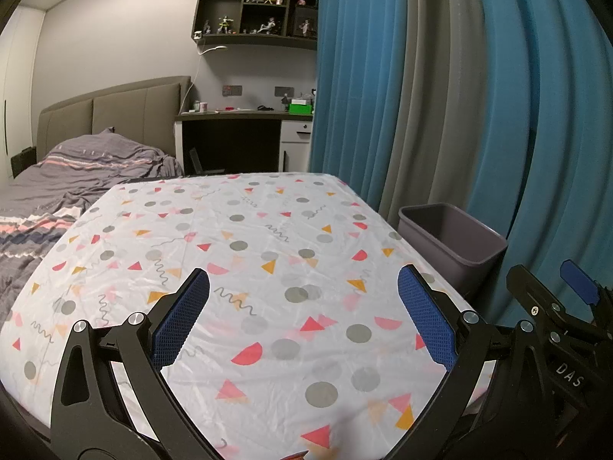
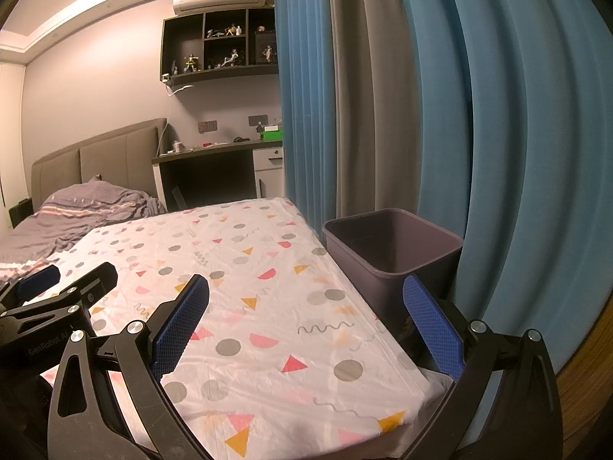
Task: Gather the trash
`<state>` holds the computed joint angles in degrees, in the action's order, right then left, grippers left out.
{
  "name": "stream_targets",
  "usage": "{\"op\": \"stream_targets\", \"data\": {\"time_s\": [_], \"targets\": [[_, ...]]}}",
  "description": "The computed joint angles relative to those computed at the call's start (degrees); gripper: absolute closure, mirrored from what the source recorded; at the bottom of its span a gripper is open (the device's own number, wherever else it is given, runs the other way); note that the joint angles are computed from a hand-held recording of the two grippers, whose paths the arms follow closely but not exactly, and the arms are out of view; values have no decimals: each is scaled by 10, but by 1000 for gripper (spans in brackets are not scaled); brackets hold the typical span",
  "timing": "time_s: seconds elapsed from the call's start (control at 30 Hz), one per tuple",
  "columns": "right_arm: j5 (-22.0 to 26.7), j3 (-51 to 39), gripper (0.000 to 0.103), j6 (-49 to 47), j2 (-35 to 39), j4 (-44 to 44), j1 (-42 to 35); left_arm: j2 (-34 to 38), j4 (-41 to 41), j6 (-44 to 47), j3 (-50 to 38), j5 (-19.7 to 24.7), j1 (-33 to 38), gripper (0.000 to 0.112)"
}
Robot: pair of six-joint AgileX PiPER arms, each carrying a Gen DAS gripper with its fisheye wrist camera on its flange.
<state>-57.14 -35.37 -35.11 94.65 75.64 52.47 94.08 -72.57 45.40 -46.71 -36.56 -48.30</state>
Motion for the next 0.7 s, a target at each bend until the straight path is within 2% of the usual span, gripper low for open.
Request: {"op": "stream_targets", "data": {"time_s": [0.7], "targets": [[3,3,6,2,-4,-3,-4,7,-4,4,-10,1,-2,15]]}}
